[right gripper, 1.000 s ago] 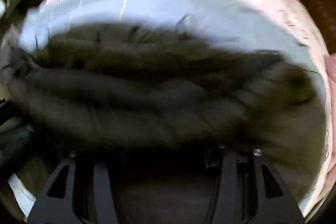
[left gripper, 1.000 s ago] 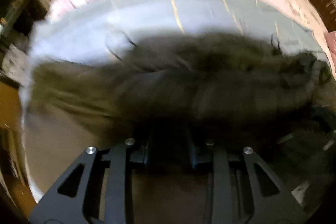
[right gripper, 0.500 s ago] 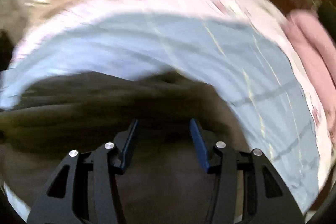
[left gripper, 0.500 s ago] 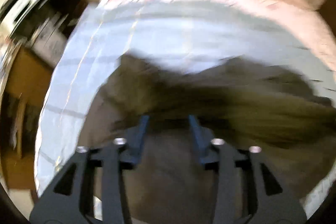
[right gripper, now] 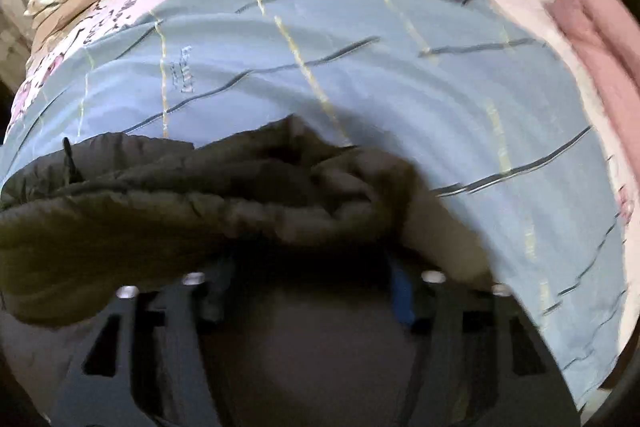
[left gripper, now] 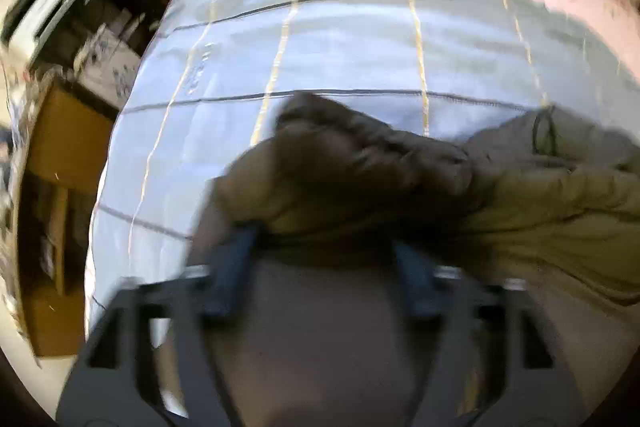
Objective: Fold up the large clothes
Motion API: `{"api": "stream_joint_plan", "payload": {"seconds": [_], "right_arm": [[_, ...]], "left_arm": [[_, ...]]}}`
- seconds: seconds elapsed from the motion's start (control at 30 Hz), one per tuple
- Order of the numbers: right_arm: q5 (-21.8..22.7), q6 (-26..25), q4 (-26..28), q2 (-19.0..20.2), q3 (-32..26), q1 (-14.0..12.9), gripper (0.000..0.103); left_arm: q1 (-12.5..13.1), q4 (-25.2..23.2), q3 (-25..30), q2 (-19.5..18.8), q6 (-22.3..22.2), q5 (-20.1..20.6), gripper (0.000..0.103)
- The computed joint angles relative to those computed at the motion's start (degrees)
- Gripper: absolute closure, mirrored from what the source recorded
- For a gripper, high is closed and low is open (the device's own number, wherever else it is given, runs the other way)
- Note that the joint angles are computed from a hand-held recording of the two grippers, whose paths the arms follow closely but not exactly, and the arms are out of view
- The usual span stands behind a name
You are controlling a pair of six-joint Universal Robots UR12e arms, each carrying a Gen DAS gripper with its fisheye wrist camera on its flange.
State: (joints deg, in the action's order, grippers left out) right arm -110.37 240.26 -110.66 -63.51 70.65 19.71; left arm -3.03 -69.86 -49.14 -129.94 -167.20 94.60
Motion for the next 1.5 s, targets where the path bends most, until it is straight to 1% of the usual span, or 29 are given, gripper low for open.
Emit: {"api": "stream_joint_plan", "payload": {"seconds": [0.03, 0.07, 0.1, 0.13, 0.17, 0.23, 0.27, 0.3, 0.37, 0.4, 0.43, 0.47, 0.5, 0.53, 0.57, 0.6, 0.63, 0.67, 0.7, 0.73, 0.77, 0.83, 0.9, 1.03, 1.1, 1.23, 1.27, 1.4, 1.5], "right_arm": [[-1.61, -0.31, -3.08, -1.08, 1.10, 0.91, 0.050], [-2.98, -1.08, -6.40, -1.93, 1.85, 2.16, 0.050], [-3.16, -2.28, -8.59, -2.17, 1.85, 3.46, 0.050], [-1.83, -4.01, -10.07, -1.95, 1.36, 4.56, 0.050], [-0.68, -5.26, -10.59, -1.71, 1.00, 5.33, 0.050], [1.35, -7.04, -7.52, -0.09, -1.11, 6.93, 0.050], [1.27, -6.07, -5.65, 0.26, -1.11, 7.38, 0.051], [1.56, -4.54, -5.22, -0.02, -0.18, 7.24, 0.050], [2.22, -0.23, -5.04, -1.67, 3.50, 6.27, 0.051], [1.32, 1.27, -3.09, -2.38, 4.93, 5.73, 0.055], [2.06, 2.12, -3.23, -2.95, 6.03, 5.21, 0.066], [4.18, 3.23, -4.75, -3.95, 7.62, 4.55, 0.069], [5.09, 4.05, -5.23, -4.70, 7.94, 4.23, 0.070], [3.86, 3.99, -4.33, -4.92, 6.99, 4.62, 0.064], [2.99, 3.59, -3.76, -4.83, 6.16, 5.04, 0.059], [1.44, 2.26, -2.68, -4.71, 4.48, 5.83, 0.041], [-0.04, 1.73, -1.40, -4.28, 2.71, 6.78, 0.025], [-2.18, 1.28, 1.17, -3.40, -0.15, 8.00, 0.019], [-3.02, 1.10, 3.28, -3.00, -1.72, 8.52, 0.013], [-3.53, 1.70, 5.99, -2.43, -3.65, 9.46, 0.009], [-3.32, 2.13, 9.16, -1.27, -6.73, 10.17, 0.008], [-1.87, 3.04, 10.88, -0.58, -9.39, 11.26, 0.005], [-0.56, 3.50, 12.87, 0.06, -11.97, 11.89, 0.004], [0.41, 7.69, 20.69, 1.69, -18.80, 13.32, 0.004], [0.35, 9.13, 24.03, 2.15, -21.66, 13.73, 0.004], [0.95, 9.37, 30.24, 3.57, -27.97, 14.14, 0.004], [0.52, 9.15, 32.20, 4.27, -30.59, 14.36, 0.004], [-1.60, 9.85, 39.13, 6.76, -39.26, 15.17, 0.001], [-2.19, 9.75, 41.96, 8.18, -44.43, 15.61, 0.001]], "left_arm": [[0.99, 1.11, -1.82, 1.98, -1.68, -3.57, 0.058], [1.57, 2.51, -3.65, 3.62, -2.21, -6.19, 0.057], [2.05, 4.48, -6.28, 5.69, -1.82, -8.69, 0.055], [2.16, 6.54, -9.04, 7.65, -0.45, -9.97, 0.050], [2.06, 8.75, -12.52, 10.04, 2.50, -10.18, 0.044], [1.53, 10.29, -16.32, 12.19, 5.02, -8.25, 0.042], [1.54, 9.13, -17.45, 12.55, 5.47, -6.84, 0.043], [1.67, 7.58, -17.68, 12.24, 5.00, -5.46, 0.043], [2.39, 6.48, -18.12, 11.42, 3.73, -2.27, 0.043], [2.60, 6.94, -18.31, 11.07, 3.11, -0.17, 0.043], [2.87, 6.68, -18.02, 10.71, 2.30, 0.96, 0.043], [3.38, 5.35, -17.12, 10.44, 0.84, 0.59, 0.046], [3.72, 4.62, -16.50, 10.60, -0.17, -0.04, 0.048], [3.85, 4.66, -16.27, 10.93, -0.31, -0.53, 0.050], [3.95, 5.40, -16.86, 12.03, 0.52, -1.85, 0.046], [3.91, 6.11, -17.77, 13.25, 1.54, -3.14, 0.039], [3.78, 7.01, -18.49, 14.20, 2.29, -4.17, 0.021], [3.60, 8.71, -20.07, 15.89, 2.58, -5.62, 0.008], [3.46, 9.67, -21.25, 17.23, 2.63, -7.03, 0.007], [3.29, 9.51, -22.17, 18.70, 2.88, -9.25, 0.006], [3.16, 8.16, -22.54, 19.74, 2.99, -10.93, 0.006], [3.00, 4.39, -22.27, 21.11, 3.00, -13.99, 0.006], [2.89, 1.89, -22.45, 22.52, 3.13, -15.47, 0.006], [2.00, -1.08, -22.35, 26.00, 4.32, -15.49, 0.002], [2.10, -1.14, -22.10, 27.23, 4.62, -14.97, 0.002], [1.97, -3.67, -18.53, 28.47, 6.87, -15.57, 0.002], [1.99, -4.19, -17.49, 28.62, 7.14, -15.98, 0.002], [2.21, -5.22, -14.64, 30.17, 8.05, -18.07, 0.002], [1.88, -4.57, -13.62, 31.21, 9.46, -17.94, 0.002]]}}
